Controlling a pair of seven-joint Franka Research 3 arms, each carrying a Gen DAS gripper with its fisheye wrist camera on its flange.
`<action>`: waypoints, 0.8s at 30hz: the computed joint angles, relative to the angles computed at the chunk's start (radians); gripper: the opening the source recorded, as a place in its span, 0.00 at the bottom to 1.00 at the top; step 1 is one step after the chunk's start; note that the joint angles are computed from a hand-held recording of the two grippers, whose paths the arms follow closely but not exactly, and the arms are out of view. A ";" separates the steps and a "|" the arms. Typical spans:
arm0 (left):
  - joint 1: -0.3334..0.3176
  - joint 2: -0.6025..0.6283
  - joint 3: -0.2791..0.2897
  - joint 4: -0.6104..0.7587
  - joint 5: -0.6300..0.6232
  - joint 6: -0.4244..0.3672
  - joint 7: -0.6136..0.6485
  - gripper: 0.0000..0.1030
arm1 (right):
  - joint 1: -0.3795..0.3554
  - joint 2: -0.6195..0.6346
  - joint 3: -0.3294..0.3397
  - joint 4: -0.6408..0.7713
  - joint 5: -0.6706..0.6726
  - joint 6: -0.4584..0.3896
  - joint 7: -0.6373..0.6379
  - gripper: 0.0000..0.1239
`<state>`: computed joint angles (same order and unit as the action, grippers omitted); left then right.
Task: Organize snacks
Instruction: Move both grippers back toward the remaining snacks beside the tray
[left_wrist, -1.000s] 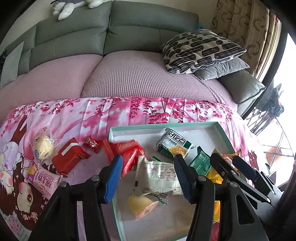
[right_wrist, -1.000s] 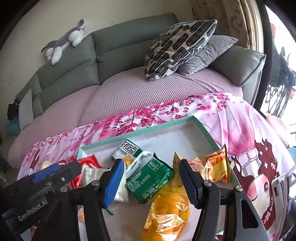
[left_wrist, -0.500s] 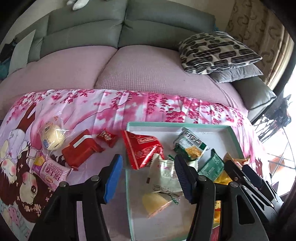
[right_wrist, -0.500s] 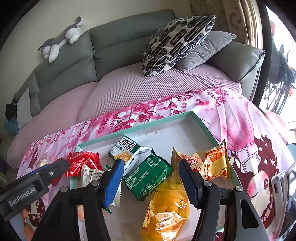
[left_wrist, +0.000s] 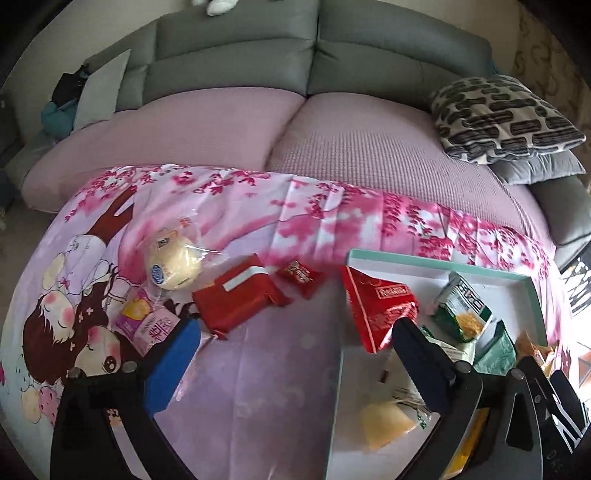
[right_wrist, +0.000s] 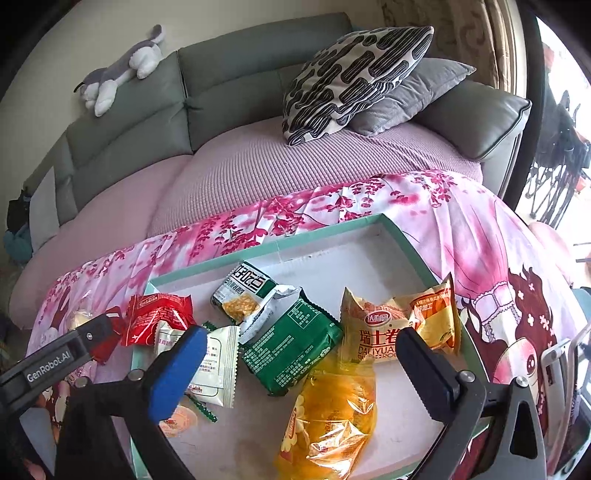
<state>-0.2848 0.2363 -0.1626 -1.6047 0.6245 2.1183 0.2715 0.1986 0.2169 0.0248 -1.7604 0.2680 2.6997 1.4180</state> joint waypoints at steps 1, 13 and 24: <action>0.000 -0.002 0.001 -0.003 0.005 0.004 -0.005 1.00 | 0.000 0.000 0.000 -0.001 0.000 0.001 0.000 0.83; -0.007 -0.009 0.005 -0.020 0.067 0.048 -0.022 1.00 | -0.001 -0.013 0.003 -0.023 0.015 0.037 0.001 0.83; 0.032 -0.084 0.003 -0.123 0.053 0.213 -0.030 1.00 | 0.004 -0.032 0.008 -0.014 0.019 -0.010 0.014 0.83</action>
<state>-0.2533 0.1521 -0.1596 -1.7277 0.6776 2.3311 0.2418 0.2024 0.1846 0.0327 -1.7741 0.2871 2.6892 1.4322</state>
